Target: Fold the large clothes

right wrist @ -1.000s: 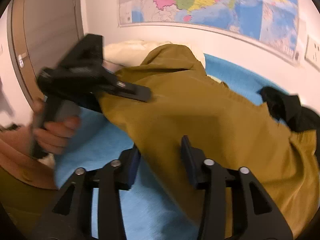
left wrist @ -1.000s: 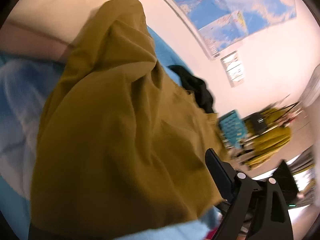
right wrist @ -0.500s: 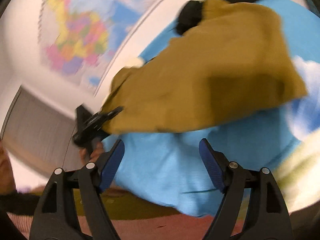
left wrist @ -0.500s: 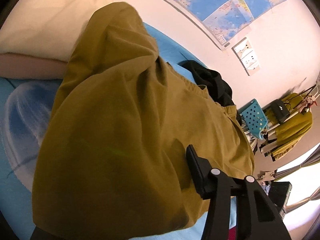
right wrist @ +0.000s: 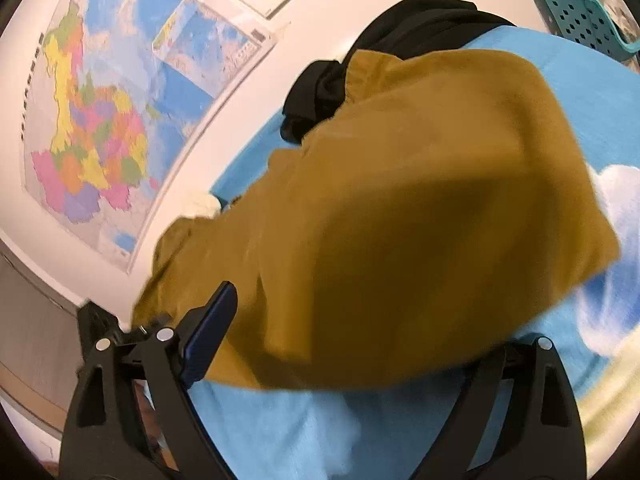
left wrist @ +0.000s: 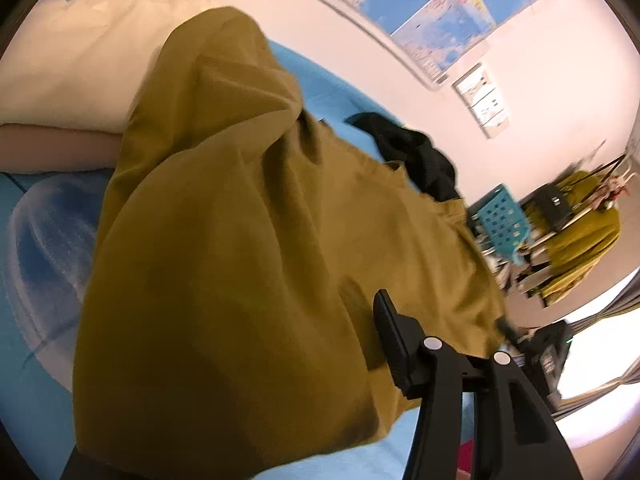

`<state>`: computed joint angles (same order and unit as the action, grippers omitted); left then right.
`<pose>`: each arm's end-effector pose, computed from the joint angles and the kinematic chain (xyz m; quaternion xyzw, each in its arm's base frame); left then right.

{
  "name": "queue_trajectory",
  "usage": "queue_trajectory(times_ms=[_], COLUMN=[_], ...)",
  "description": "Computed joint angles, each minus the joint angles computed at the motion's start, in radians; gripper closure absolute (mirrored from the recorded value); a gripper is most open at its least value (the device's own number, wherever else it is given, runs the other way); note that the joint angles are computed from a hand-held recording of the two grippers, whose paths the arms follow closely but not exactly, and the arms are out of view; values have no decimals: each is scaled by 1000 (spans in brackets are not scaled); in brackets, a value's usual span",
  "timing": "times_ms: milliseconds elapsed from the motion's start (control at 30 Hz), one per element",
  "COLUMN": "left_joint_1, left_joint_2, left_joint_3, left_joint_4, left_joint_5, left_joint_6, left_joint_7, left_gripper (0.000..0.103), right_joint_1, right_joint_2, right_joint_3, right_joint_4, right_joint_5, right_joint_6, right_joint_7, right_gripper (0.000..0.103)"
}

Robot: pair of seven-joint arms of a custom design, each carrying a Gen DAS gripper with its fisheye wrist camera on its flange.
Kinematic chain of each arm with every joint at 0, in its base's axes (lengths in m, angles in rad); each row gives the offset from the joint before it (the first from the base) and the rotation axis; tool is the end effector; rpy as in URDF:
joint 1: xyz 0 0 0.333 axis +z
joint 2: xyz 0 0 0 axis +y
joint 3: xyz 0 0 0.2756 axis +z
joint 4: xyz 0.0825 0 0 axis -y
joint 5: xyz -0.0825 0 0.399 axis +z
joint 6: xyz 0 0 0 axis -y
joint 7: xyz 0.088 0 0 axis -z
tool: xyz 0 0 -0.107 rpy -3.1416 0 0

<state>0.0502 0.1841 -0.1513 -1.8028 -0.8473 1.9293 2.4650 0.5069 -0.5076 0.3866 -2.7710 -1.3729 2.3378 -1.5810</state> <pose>0.6130 -0.1106 0.4152 0.4063 -0.8243 0.3538 0.1741 0.2788 0.2895 0.3227 -0.1494 0.8314 -0.2131 0.4910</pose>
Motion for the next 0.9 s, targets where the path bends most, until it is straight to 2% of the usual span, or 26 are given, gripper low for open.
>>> queue_trajectory(times_ms=[133, 333, 400, 467, 567, 667, 767, 833, 867, 900], left_joint_1=[-18, -33, -41, -45, -46, -46, -50, -54, -57, -62], left_joint_2=[-13, -29, -35, -31, -26, -31, -31, -33, -36, -41], left_joint_3=[-4, -13, -15, -15, -14, -14, -18, -20, -21, -21], left_joint_4=[-41, -73, -84, -81, -75, -84, -85, -91, -95, -102], left_joint_5=[21, 2, 3, 2, 5, 2, -12, -18, -16, -12], left_joint_6=[85, 144, 167, 175, 176, 187, 190, 203, 211, 234], left_joint_7=[12, 43, 47, 40, 36, 45, 41, 47, 45, 37], left_gripper=[37, 23, 21, 20, 20, 20, 14, 13, 13, 18], right_joint_1=[-20, -33, -32, -37, -58, -77, -80, -79, -79, -78], right_joint_2=[-21, -30, -50, -56, -39, -18, -9, -8, -14, -23], right_joint_3=[0, -34, -30, -36, -53, -51, -54, -60, -63, -62], right_joint_4=[-23, -17, -24, -22, -16, -19, -11, -12, -16, -24], right_joint_5=[-94, -116, -111, -104, -114, -136, -142, -143, -145, -152], right_joint_6=[14, 50, 43, 50, 95, 106, 99, 105, 110, 112], right_joint_7=[104, 55, 34, -1, -4, 60, 48, 43, 42, 49], right_gripper=[16, 16, 24, 27, 27, 30, 30, 37, 48, 59])
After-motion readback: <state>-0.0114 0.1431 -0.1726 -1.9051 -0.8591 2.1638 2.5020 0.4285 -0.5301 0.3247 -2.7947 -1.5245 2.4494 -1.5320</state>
